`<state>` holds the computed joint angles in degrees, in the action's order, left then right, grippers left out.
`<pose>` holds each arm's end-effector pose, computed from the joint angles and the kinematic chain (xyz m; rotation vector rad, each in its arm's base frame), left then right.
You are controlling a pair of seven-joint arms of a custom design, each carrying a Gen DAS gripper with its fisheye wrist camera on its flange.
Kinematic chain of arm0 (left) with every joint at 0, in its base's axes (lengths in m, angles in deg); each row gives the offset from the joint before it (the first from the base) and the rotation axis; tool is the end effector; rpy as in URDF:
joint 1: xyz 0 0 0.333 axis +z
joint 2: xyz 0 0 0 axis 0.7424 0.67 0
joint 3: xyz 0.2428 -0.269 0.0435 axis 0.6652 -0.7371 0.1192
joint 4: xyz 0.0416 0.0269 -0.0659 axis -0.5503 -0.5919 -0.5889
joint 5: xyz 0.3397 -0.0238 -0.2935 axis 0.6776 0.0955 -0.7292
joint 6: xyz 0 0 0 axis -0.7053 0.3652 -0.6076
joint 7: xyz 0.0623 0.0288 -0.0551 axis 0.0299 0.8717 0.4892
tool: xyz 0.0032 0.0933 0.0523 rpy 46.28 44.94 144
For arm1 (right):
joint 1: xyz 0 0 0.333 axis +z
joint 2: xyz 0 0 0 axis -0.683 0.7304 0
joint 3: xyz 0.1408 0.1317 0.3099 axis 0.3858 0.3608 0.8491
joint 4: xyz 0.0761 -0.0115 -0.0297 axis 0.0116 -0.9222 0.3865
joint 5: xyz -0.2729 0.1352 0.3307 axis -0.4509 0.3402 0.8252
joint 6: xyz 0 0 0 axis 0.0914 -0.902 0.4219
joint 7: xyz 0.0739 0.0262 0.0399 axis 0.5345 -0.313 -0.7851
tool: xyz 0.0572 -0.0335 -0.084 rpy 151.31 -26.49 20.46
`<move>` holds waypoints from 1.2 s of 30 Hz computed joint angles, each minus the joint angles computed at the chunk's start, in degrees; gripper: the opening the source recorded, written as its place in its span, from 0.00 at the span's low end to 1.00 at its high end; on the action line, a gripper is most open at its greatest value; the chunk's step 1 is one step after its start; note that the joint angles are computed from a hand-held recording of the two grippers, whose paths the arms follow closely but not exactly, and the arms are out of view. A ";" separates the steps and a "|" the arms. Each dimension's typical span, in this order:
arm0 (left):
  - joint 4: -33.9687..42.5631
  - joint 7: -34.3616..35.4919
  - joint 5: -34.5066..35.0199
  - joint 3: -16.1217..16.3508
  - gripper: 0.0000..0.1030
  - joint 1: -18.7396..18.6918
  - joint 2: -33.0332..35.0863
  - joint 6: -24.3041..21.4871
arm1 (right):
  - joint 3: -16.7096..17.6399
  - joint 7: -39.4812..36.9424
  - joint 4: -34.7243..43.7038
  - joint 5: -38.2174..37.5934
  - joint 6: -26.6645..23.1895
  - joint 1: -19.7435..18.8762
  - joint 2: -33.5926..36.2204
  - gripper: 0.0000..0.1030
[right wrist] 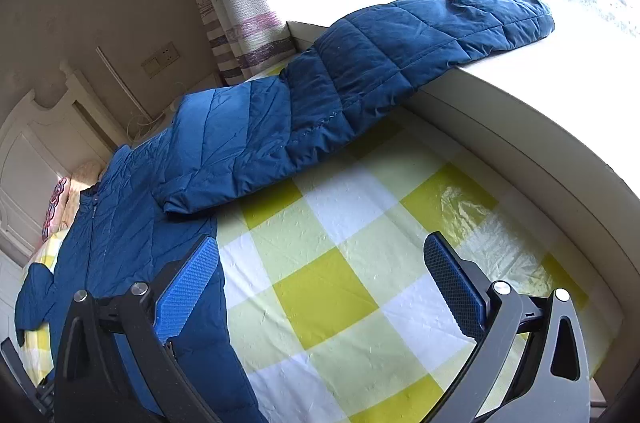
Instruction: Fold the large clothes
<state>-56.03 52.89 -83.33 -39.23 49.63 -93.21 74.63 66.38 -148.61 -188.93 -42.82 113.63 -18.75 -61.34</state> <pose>0.5738 -0.0031 0.5171 -1.4360 2.2839 -0.6960 0.3360 0.2967 0.5277 -0.6220 2.4382 -0.7250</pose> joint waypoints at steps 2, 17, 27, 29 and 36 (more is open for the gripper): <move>-1.17 3.27 -0.89 0.07 0.98 -0.77 -0.14 2.64 | -2.02 0.67 -1.78 0.01 1.70 -1.32 -1.34 0.96; -0.39 5.34 -4.46 0.38 0.98 -0.50 0.21 0.82 | -0.50 -1.43 8.53 -9.57 -10.94 -7.28 8.24 0.18; -0.07 6.28 -6.01 0.73 0.98 -0.52 0.37 0.02 | 0.27 -30.66 35.67 -32.47 -2.61 2.25 32.83 0.17; 0.12 6.40 -6.24 0.75 0.98 -0.46 0.49 -0.21 | -0.54 -38.21 40.01 -29.50 3.85 3.42 38.01 0.17; 0.50 7.09 -7.23 0.88 0.98 -0.32 0.66 -0.84 | -2.22 -48.98 38.65 -9.24 16.31 3.66 42.04 0.61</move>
